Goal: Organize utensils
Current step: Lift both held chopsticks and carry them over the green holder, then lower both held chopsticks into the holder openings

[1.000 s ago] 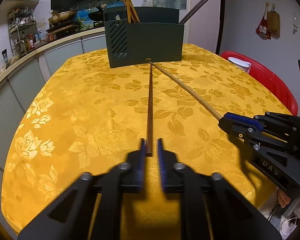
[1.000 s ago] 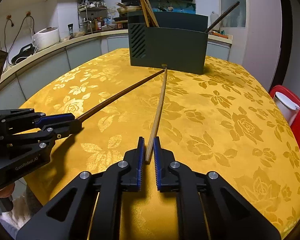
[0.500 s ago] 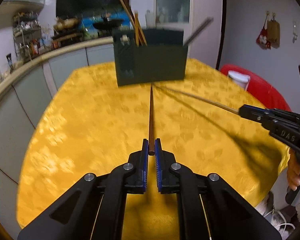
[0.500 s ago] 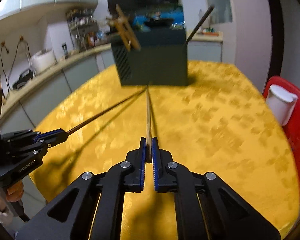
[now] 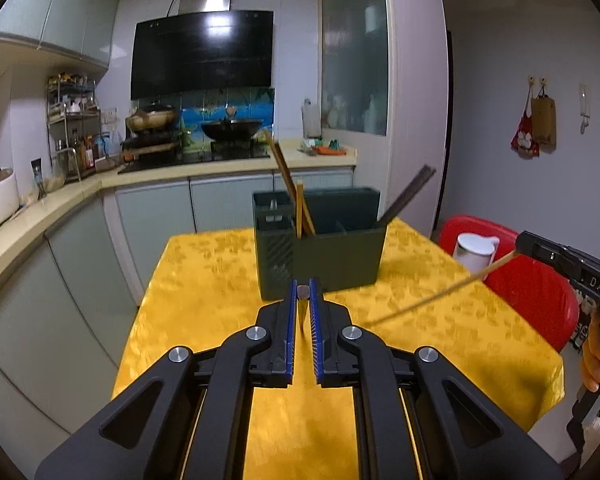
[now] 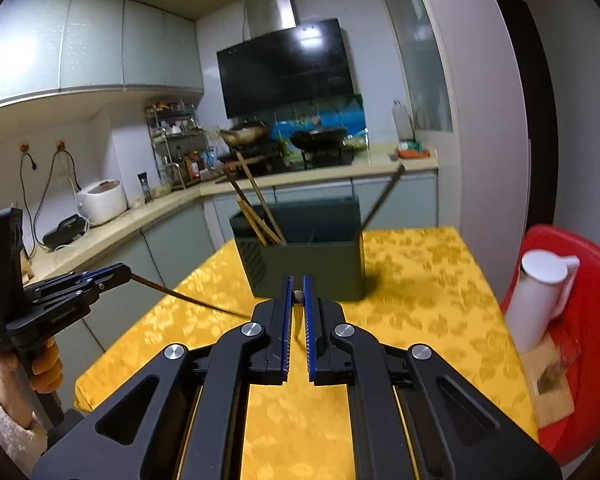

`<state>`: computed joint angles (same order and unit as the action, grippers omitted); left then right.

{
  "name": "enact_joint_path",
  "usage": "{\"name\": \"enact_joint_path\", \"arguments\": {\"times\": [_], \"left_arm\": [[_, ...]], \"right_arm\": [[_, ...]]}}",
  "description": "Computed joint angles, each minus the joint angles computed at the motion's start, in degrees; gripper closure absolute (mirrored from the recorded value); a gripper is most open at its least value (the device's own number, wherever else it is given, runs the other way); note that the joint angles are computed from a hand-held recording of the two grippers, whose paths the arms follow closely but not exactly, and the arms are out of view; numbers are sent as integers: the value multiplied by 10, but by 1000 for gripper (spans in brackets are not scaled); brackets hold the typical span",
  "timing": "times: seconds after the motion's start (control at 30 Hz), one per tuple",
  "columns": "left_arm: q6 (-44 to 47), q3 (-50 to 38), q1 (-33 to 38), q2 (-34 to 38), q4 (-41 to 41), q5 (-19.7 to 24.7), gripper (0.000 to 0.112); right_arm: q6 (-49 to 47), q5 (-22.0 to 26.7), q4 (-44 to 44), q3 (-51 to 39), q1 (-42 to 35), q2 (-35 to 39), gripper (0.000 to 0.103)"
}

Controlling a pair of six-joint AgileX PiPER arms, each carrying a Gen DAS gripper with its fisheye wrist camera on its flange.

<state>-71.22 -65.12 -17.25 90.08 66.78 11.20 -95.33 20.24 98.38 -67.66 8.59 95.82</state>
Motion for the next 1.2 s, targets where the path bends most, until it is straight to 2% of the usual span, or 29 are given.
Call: {"name": "enact_joint_path", "arguments": {"times": [0.2, 0.27, 0.33, 0.47, 0.6, 1.2], "left_arm": [[150, -51, 10, 14, -137, 1, 106], [189, -66, 13, 17, -171, 3, 106], [258, -80, 19, 21, -238, 4, 106], [395, -121, 31, 38, -378, 22, 106], [477, -150, 41, 52, -459, 40, 106], [561, -198, 50, 82, -523, 59, 106]], "right_arm": [[131, 21, -117, -66, -1, 24, 97], [185, 40, -157, -91, -6, 33, 96], [244, 61, -207, -126, -9, 44, 96], [373, 52, -344, -188, 10, 59, 97], [460, 53, -441, -231, 26, 74, 97], [561, 68, -558, -290, 47, 106, 96]]}}
